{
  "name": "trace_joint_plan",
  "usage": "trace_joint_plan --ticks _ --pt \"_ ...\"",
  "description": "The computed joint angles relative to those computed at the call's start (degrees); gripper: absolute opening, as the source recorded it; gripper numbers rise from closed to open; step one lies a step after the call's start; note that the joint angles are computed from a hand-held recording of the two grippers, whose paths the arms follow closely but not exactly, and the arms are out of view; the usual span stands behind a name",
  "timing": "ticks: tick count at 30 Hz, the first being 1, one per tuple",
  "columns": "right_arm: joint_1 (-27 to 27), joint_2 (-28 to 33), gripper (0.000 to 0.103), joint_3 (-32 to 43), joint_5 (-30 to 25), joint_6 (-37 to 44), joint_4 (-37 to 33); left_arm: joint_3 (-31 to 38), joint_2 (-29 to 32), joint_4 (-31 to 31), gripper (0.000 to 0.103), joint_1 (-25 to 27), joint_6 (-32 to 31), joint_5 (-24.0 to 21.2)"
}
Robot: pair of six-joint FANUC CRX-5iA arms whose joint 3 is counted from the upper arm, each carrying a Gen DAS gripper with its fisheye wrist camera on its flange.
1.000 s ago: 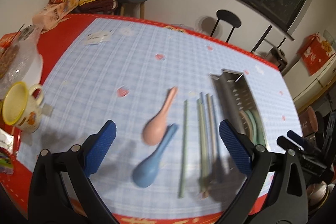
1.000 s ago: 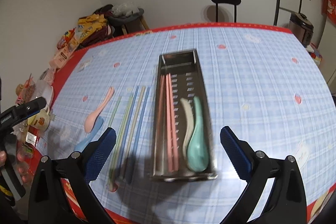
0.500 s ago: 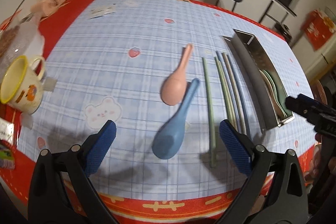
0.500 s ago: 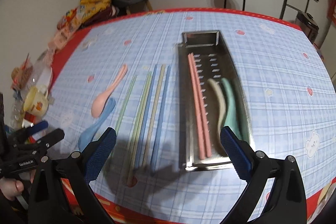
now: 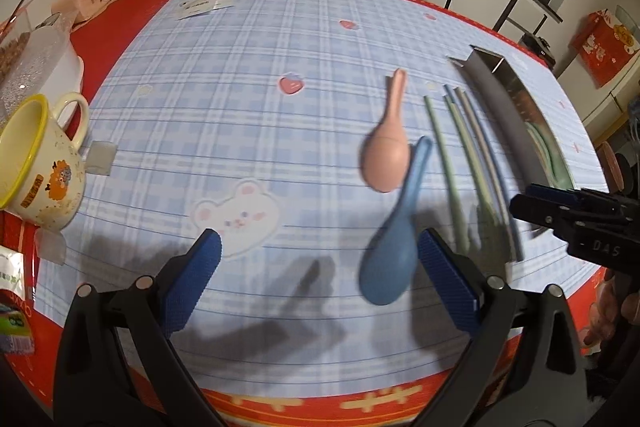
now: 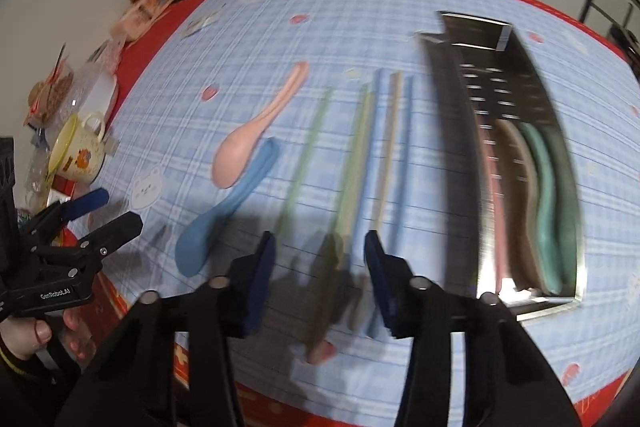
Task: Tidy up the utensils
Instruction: 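Grasp a green chopstick with the right tool while the left tool closes on the blue spoon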
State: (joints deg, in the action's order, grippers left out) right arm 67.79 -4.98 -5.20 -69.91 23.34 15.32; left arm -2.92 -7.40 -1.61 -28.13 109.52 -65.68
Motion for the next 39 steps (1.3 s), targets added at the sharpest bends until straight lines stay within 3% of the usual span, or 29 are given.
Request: trace_joint_plan --ticks 5,13,16,33,36,39 --pt "-0.95 5.19 0.027 3.49 0.73 3.66 -2.64 -1.94 -0.79 2.3 0.097 2.05 -4.65 0.72" --pt "-1.05 9.54 0.023 5.62 -1.07 2.28 -0.87 -3.18 -0.9 4.0 0.097 3.13 -8.9 0.9" --pt "-0.68 10.51 0.01 6.45 -2.91 2.33 -0.03 -3.6 -1.02 4.8 0.097 3.42 -9.91 1.18" --pt "0.63 3.28 0.007 -1.44 2.8 -4.68 -0.69 -1.19 2.92 6.15 0.097 -0.03 -13.37 0.49" --pt "0.8 2.44 0.007 -2.64 4.04 -5.0 -0.3 0.59 3.96 3.77 0.096 -1.8 -14.4 0.05" --pt "0.71 1.69 0.007 -3.56 5.12 -5.25 -0.24 4.28 5.98 -2.54 0.096 -5.35 -14.6 -2.11"
